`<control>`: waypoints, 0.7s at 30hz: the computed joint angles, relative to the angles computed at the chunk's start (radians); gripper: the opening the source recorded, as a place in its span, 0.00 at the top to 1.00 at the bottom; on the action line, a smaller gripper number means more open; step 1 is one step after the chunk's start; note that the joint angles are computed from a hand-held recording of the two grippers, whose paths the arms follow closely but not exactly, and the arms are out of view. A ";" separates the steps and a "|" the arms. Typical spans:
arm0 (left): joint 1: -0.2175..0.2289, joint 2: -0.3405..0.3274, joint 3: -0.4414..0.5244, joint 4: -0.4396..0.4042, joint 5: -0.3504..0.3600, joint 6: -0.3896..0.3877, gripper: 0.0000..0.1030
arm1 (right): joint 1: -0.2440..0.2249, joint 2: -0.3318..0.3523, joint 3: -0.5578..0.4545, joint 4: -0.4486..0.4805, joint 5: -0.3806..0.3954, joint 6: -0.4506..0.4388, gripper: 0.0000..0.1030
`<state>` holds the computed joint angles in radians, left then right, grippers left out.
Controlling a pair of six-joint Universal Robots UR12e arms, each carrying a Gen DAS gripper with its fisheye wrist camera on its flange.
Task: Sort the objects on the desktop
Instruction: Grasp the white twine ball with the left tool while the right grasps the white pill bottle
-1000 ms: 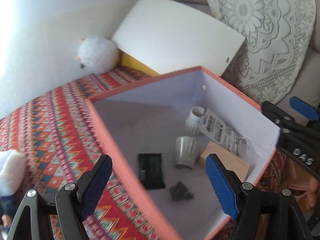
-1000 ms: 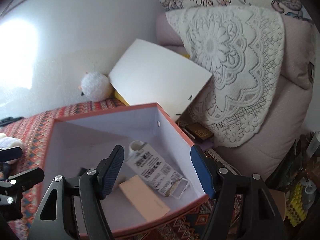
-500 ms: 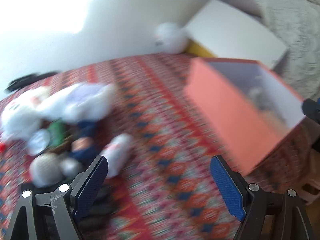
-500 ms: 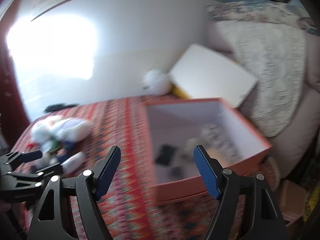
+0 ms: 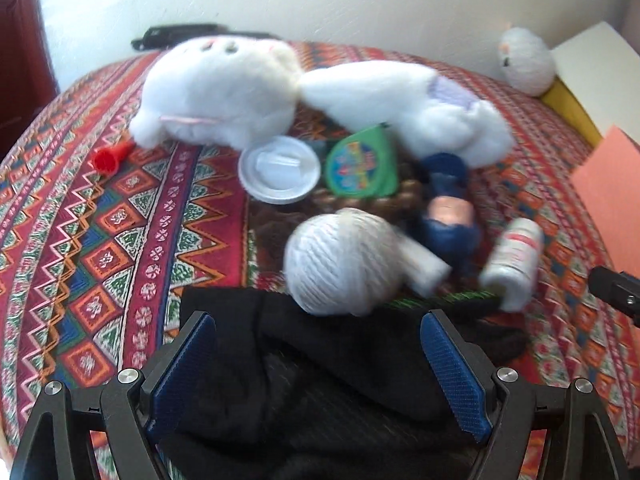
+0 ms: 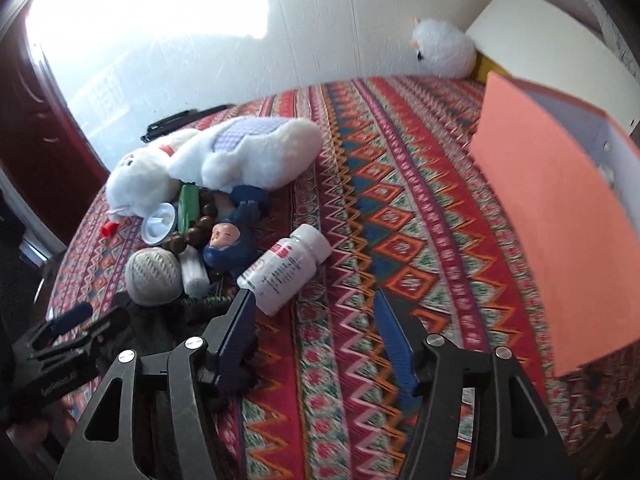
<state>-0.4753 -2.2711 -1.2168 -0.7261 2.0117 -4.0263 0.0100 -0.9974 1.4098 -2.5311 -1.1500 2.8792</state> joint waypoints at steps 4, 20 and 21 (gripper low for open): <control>0.023 -0.023 0.015 0.015 -0.045 0.004 0.15 | 0.035 0.046 -0.050 0.012 -0.079 0.068 0.42; 0.033 -0.066 0.051 0.080 -0.092 0.014 0.35 | 0.040 0.141 -0.171 0.136 0.001 0.150 0.53; 0.030 -0.060 0.043 0.084 -0.089 0.002 0.36 | 0.035 0.133 -0.161 0.138 0.015 0.140 0.53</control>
<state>-0.4456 -2.3308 -1.1733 -0.6418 1.9229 -4.0244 0.0454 -0.8644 1.2492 -2.3927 -1.1352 3.0187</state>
